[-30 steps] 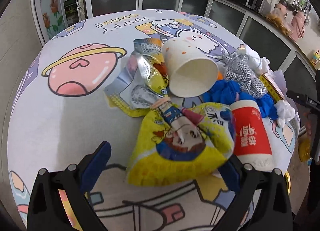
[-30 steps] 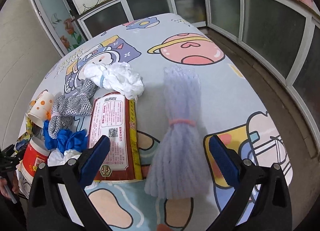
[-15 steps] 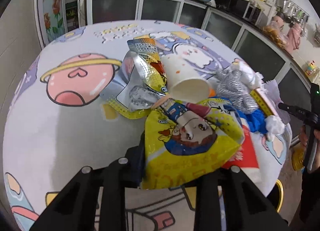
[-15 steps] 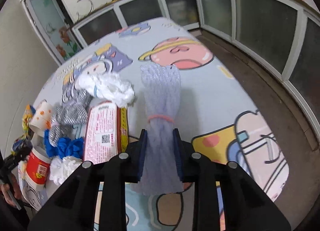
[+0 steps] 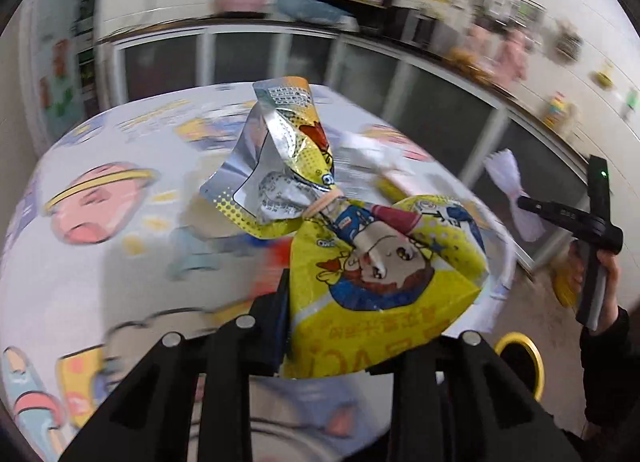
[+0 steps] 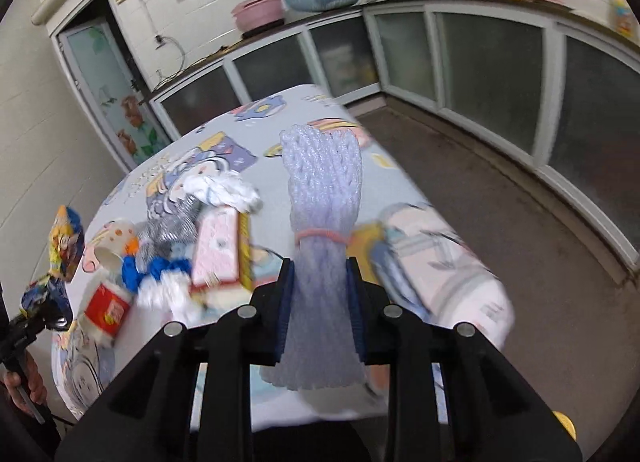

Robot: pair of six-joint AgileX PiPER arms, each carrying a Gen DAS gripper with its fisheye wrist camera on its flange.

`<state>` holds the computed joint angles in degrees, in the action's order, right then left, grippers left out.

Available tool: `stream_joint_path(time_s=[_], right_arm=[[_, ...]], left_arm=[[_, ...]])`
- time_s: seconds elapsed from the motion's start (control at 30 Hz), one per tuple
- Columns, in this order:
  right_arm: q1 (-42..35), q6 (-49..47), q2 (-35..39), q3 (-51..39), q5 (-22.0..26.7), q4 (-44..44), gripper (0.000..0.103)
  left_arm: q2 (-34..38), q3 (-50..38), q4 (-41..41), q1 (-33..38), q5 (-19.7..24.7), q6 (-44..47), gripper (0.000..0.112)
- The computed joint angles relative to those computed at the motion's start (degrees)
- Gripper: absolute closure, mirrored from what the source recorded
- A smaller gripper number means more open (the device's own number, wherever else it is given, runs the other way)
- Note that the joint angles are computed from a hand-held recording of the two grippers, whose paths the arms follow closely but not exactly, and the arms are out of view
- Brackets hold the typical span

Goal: Collect trash
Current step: 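Carry both items to the yellow bin and open both tools to drop them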

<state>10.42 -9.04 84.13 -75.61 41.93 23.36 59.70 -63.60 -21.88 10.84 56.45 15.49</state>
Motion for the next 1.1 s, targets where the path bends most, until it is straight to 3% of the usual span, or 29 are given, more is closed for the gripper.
stream_joint_path(time_s=[0.13, 0.27, 0.4, 0.53, 0.7, 0.8, 1.03, 1.1], right_arm=[[-10.06, -6.75, -11.00, 11.46, 1.81, 3.15, 0.079], [-27.04, -17.76, -19.31, 20.30, 7.59, 8.58, 0.078], [-48.96, -31.55, -23.13, 26.31, 15.49, 13.21, 0.078], [-68.57, -45.87, -21.55, 29.94, 21.12, 15.54, 0.078], [-83.21, -57.79, -16.11, 34.26, 21.49, 13.46, 0.078], [-87.94, -61.84, -12.51, 36.42, 19.80, 11.54, 0.078], [-87.14, -60.12, -6.36, 39.71, 10.96, 6.33, 0.077], [-87.99, -59.50, -4.39, 39.54, 9.96, 4.72, 0.075]], left_arm=[[2.09, -0.35, 7.35, -19.99, -5.76, -11.24, 0.086], [8.67, -2.55, 12.53, -37.39, -11.19, -18.77, 0.086], [17.13, -6.24, 11.32, -48.42, -15.22, -18.87, 0.086], [27.74, -12.96, 9.00, -56.21, -16.31, -17.30, 0.086], [40.64, -22.39, 4.86, -63.23, -13.95, -14.28, 0.086], [49.05, -29.80, 1.69, -65.83, -10.19, -12.45, 0.086], [64.49, -47.58, -1.64, -69.15, -0.99, -10.50, 0.085], [65.39, -48.56, -2.18, -70.14, -0.08, -10.86, 0.083]])
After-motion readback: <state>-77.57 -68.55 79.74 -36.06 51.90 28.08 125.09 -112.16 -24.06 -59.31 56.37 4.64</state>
